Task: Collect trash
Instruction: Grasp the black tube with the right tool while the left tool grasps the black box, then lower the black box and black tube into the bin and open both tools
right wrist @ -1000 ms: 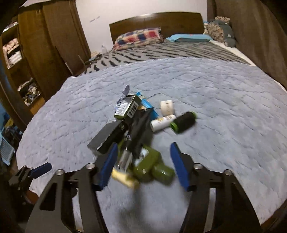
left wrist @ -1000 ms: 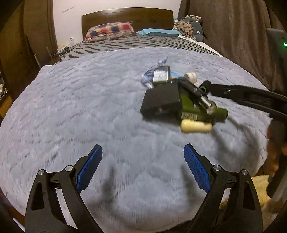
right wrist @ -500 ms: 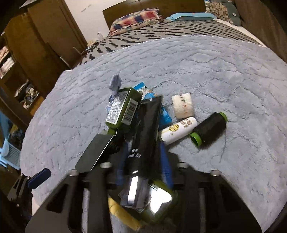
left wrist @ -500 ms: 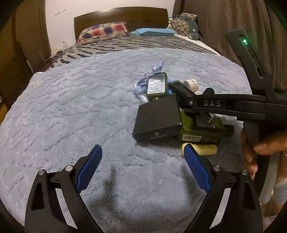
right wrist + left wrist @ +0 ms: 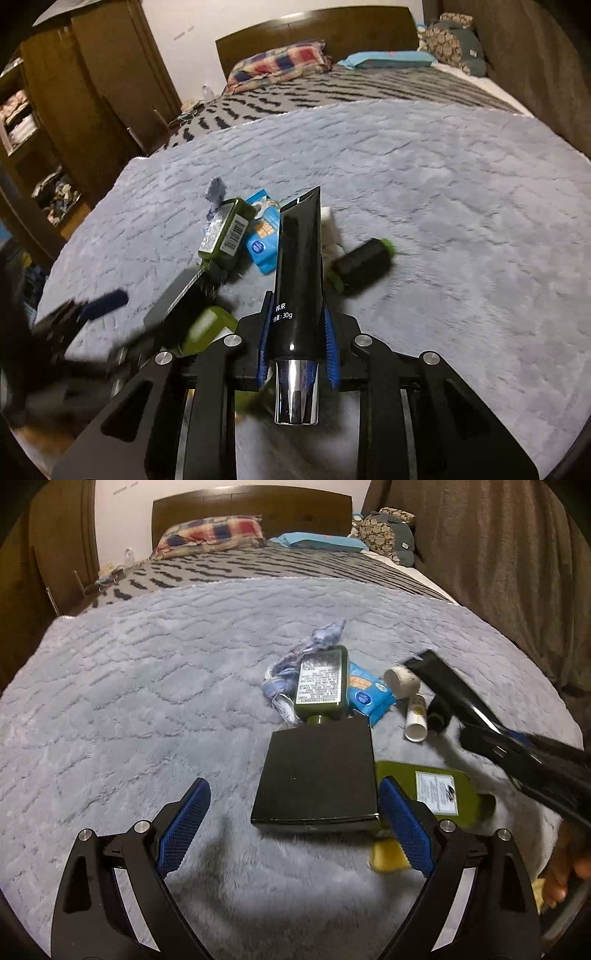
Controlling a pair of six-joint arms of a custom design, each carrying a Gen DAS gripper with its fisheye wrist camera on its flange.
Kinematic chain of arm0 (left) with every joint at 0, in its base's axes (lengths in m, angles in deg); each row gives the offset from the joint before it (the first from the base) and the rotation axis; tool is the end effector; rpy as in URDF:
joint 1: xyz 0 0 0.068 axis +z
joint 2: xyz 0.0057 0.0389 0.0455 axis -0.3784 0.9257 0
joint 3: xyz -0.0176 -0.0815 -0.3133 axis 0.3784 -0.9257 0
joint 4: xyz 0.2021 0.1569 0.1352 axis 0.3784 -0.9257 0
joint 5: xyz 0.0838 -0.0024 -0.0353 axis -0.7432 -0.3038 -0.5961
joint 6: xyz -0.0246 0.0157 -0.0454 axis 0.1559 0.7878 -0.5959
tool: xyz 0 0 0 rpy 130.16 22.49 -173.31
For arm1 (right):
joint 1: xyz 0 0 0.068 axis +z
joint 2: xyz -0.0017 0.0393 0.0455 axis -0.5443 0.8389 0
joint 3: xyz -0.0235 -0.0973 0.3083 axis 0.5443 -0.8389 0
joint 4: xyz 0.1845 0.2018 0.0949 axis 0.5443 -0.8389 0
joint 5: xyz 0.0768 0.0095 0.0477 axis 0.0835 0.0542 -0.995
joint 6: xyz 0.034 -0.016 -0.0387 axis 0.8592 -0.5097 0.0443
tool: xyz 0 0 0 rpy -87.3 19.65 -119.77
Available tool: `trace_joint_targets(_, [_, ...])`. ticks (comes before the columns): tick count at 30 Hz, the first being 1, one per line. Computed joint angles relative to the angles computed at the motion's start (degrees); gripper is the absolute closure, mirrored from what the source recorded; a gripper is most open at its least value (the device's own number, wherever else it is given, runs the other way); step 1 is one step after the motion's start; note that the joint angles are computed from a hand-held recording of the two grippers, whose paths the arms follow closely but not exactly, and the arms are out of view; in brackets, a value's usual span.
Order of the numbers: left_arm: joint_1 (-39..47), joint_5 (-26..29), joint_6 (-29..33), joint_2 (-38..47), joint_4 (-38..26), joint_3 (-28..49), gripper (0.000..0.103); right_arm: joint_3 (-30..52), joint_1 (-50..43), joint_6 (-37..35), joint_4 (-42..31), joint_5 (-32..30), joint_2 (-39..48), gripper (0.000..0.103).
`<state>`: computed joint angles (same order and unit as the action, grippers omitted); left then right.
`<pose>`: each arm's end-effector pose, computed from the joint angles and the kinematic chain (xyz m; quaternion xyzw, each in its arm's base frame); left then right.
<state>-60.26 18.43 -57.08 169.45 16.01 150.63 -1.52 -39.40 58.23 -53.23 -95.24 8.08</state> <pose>0.2806 -0.2014 0.3899 -0.0560 0.9368 -0.0194 0.3449 0.3248 -0.0176 0.3908 -0.1637 0.9113 0.2006 0.3202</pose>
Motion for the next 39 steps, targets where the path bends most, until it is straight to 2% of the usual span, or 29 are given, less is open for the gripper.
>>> trace_joint_targets(7, [2.9, 2.8, 0.9, 2.2, 2.3, -0.1, 0.014, -2.1, -3.9, -3.6, -0.8, -1.9, -1.1, 0.078])
trace_joint_targets(10, [4.1, 3.3, 1.4, 4.9, 0.6, 1.6, 0.016, -2.7, -4.7, -3.8, -0.6, -2.1, -1.1, 0.078])
trace_joint_targets(14, [4.3, 2.0, 1.5, 6.0, 0.1, 2.1, 0.034, -3.2, -5.4, -4.2, -0.4, -2.0, -1.3, 0.078])
trace_joint_targets(21, [1.5, -1.9, 0.1, 4.0, -2.4, 1.9, 0.035, -4.0, -7.2, -6.4, -1.4, -2.9, -3.2, 0.078])
trace_joint_targets(26, [-3.4, -7.7, -3.0, -0.5, -6.7, 2.7, 0.035, -4.2, -11.1, -9.4, -3.6, -6.0, -6.9, 0.078])
trace_joint_targets(32, [-14.8, -14.7, -10.5, -3.5, -14.3, 6.2, 0.035, -4.1, -17.0, -15.8, -10.1, -10.5, -12.2, 0.078])
trace_joint_targets(35, [-21.0, -17.9, -15.4, -3.7, -18.3, 8.0, 0.035, -3.8, -20.9, -20.5, -14.9, -13.2, -14.3, 0.078])
trace_joint_targets(39, [-30.2, -22.5, -23.8, -2.6, -25.2, 10.8, 0.034, -3.2, -29.1, -31.0, -24.5, -17.9, -15.8, 0.078])
